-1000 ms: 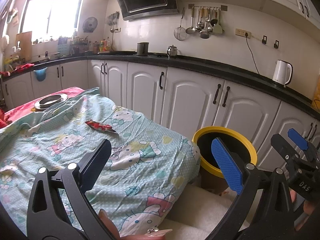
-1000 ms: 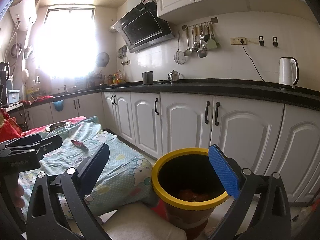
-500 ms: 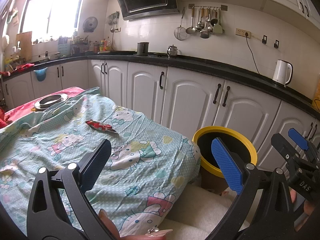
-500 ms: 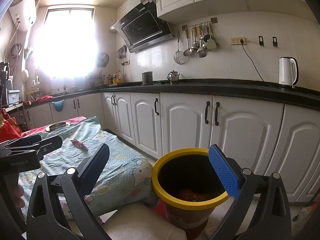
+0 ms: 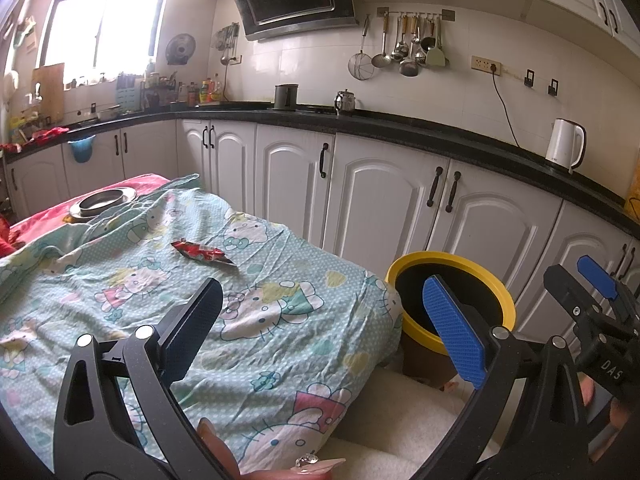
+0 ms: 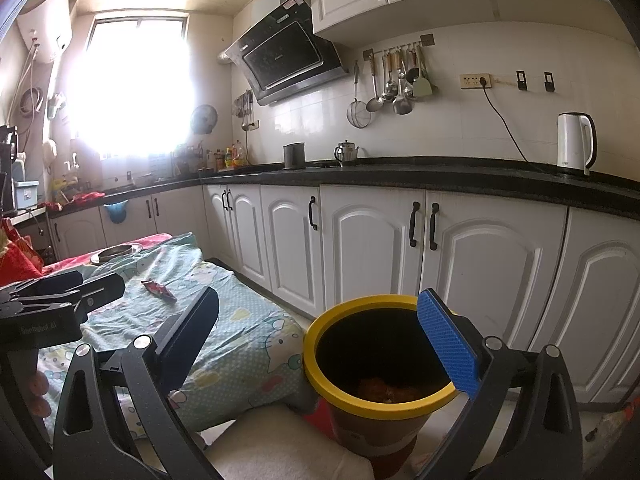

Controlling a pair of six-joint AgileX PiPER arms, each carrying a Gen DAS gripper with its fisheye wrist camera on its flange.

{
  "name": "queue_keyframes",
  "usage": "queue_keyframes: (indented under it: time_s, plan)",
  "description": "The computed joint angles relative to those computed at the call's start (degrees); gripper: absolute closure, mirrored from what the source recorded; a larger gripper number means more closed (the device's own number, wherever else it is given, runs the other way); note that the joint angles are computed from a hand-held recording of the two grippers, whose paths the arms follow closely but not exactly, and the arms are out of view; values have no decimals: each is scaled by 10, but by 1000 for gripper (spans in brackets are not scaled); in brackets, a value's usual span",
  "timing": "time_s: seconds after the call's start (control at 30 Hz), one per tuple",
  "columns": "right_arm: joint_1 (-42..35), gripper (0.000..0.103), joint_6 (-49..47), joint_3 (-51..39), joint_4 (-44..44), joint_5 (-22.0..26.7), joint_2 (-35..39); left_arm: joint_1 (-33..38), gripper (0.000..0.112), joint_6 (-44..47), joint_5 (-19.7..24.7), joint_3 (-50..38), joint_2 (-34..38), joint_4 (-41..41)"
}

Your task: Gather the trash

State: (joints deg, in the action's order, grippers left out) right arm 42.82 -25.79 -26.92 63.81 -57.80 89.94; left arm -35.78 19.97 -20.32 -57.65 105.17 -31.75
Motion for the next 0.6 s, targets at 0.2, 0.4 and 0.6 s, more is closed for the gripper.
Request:
queue_keyframes:
  time_s: [0.2, 0.4, 0.6]
  plan:
    - [0, 6, 1, 1, 1, 1, 1, 3, 20, 27, 8, -5, -2, -18]
    - [0, 6, 3, 1, 2, 3, 2, -5, 20, 98, 17, -20, 7, -90]
    - [-13, 6, -9, -7, 6, 28, -7, 4, 20, 126, 30, -25, 6, -120]
